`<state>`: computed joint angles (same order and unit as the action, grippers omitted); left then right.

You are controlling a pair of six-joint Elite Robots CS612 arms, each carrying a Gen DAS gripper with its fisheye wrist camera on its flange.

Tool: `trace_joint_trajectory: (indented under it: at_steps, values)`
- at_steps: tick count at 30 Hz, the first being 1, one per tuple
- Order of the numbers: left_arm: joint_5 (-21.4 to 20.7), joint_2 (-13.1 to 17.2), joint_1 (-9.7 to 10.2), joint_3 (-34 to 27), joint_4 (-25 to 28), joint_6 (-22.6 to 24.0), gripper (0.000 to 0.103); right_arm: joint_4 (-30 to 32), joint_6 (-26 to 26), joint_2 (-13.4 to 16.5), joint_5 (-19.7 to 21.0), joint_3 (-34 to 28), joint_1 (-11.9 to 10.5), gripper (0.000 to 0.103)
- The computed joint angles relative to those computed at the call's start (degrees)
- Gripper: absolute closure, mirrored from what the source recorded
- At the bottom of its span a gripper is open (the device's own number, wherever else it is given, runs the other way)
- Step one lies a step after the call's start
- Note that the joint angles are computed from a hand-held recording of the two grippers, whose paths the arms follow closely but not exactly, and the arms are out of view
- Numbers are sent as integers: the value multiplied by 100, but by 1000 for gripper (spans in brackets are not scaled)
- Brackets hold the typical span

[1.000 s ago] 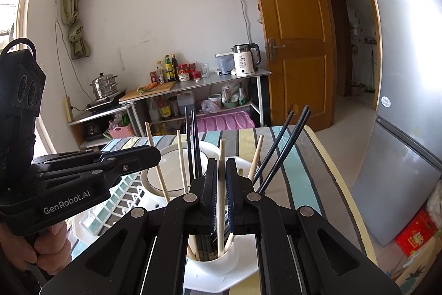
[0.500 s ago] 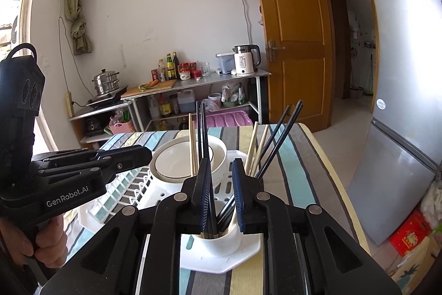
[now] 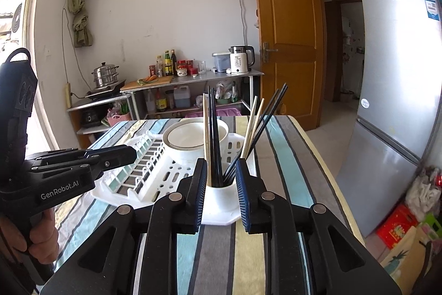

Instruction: Organize utensils

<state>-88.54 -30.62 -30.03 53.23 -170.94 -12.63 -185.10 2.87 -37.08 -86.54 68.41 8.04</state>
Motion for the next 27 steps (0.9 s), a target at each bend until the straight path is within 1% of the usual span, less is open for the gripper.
trace_joint_trajectory:
  at_steps: [4,7,14,17,21,27]
  values:
    - [267,-296,-92,679,-358,-19,94,-179,40,-173,-78,377,48,81]
    - [456,-471,-162,1101,-552,-37,94,-309,-1,-287,-217,650,94,81]
    - [742,-743,-287,1804,-939,-143,94,-552,-95,-459,-430,1139,179,81]
    - [884,-822,-339,2009,-1086,-103,94,-614,-117,-503,-447,1267,202,81]
    - [1045,-876,-401,2137,-1139,-58,94,-650,-126,-516,-461,1322,210,81]
    - [1004,-890,-401,2188,-1153,-102,94,-674,-113,-500,-445,1351,211,81]
